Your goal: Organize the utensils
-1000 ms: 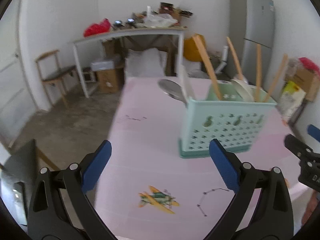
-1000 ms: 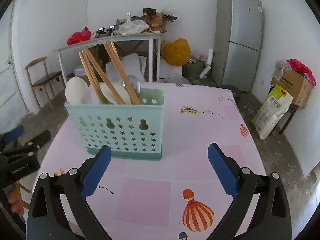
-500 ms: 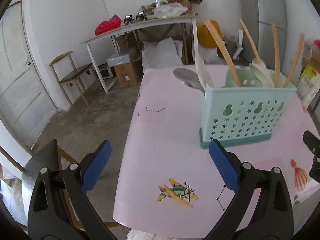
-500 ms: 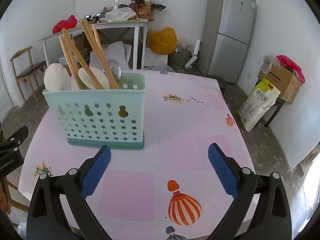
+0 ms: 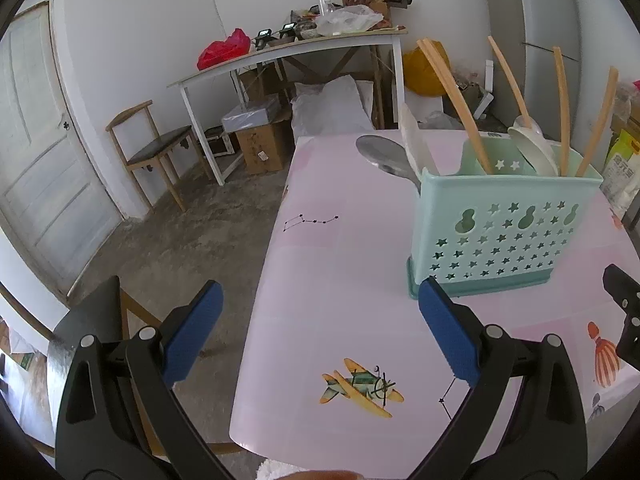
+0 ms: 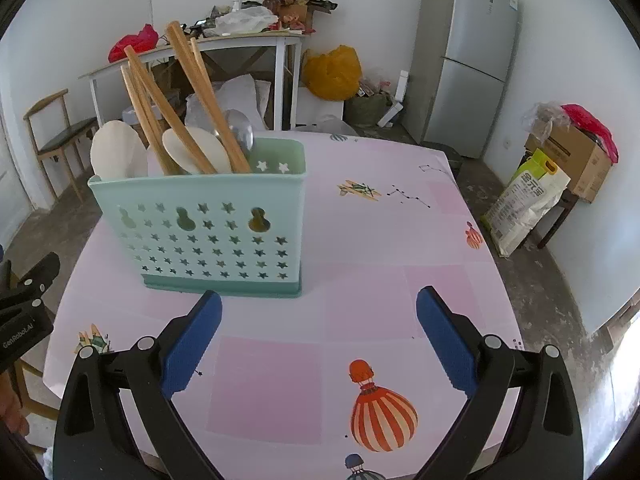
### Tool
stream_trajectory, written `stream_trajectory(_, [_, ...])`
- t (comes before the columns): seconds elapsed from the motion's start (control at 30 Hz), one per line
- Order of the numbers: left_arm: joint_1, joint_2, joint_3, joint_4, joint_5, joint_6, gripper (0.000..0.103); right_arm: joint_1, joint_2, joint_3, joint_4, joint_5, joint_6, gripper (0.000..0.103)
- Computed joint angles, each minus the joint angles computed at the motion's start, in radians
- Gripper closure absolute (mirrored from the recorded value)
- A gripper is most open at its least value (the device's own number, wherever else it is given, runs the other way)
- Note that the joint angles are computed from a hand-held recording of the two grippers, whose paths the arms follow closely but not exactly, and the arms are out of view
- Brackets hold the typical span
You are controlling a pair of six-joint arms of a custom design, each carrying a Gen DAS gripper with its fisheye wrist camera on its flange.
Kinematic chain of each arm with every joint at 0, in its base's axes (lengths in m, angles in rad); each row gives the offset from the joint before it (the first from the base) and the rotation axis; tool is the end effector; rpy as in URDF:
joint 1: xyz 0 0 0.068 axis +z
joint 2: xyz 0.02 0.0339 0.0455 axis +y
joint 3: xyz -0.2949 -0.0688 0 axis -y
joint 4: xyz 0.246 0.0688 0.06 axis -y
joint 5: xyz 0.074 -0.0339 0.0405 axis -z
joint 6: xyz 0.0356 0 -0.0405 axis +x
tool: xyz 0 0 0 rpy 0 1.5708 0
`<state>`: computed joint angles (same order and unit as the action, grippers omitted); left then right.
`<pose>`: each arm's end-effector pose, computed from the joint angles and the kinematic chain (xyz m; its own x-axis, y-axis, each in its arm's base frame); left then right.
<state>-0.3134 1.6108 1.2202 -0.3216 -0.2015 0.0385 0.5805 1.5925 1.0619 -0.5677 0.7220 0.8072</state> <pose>0.3490 -0.1056 0.2988 -0.6151 0.2390 -0.7513 0.1818 0.9703 0.1598 0.2761 0.1530 0.2459 -0.6305 0.2348 -0.7398 0.4271 0.9008 -0.0782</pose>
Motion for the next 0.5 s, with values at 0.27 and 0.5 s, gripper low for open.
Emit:
stream_trajectory(0.27, [0.014,0.017,0.018,-0.010,0.018,-0.010,0.009,0.002,0.002,0.007,-0.001,-0.003,0.010,0.008])
stream_trajectory(0.5, [0.026,0.021,0.026,-0.022,0.046,-0.018,0.009,0.005,0.000,0.012,-0.007,0.005,0.008,0.008])
